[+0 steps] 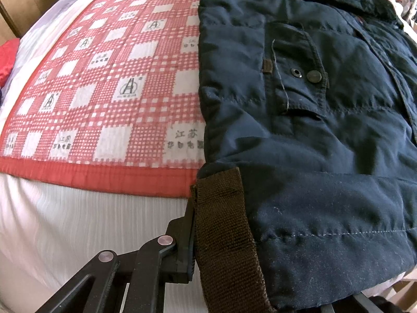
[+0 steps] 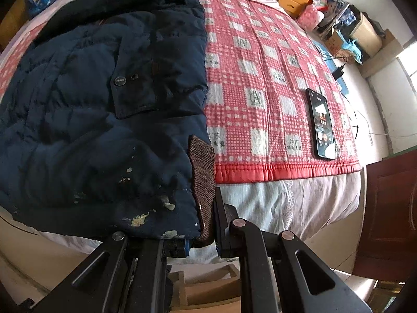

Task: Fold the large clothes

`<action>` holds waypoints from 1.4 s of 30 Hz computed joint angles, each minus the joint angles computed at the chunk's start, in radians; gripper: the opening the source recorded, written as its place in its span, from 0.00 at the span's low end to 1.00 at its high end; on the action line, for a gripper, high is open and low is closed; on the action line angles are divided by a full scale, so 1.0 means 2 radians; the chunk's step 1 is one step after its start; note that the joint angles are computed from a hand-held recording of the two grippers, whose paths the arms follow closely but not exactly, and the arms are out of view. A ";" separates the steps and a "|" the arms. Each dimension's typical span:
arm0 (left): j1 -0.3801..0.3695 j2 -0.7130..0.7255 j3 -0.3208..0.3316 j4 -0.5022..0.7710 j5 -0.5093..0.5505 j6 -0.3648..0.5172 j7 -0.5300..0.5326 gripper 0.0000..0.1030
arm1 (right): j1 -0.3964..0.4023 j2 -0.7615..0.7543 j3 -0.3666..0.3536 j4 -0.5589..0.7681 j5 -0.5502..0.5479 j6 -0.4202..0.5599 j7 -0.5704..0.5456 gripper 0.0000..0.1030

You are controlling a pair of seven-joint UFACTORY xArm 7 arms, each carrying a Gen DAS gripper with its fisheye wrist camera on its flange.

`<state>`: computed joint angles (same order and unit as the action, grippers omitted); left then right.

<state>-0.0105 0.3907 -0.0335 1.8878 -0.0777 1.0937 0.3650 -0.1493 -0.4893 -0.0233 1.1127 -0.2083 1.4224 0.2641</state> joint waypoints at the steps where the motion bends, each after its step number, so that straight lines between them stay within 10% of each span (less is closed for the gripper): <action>1: 0.001 -0.004 -0.001 -0.004 -0.002 -0.001 0.003 0.11 | -0.002 -0.008 -0.007 -0.007 0.012 -0.003 0.007 0.14; 12: 0.012 -0.024 -0.004 -0.010 -0.030 -0.001 0.024 0.11 | -0.008 -0.047 -0.012 -0.019 0.021 -0.015 0.000 0.13; 35: 0.034 -0.031 -0.007 0.045 -0.094 0.098 0.074 0.11 | -0.015 -0.058 0.003 0.079 -0.001 0.140 0.014 0.02; 42: 0.028 -0.013 -0.011 0.044 -0.092 0.079 0.070 0.11 | 0.001 -0.079 -0.001 0.008 0.008 0.067 0.009 0.02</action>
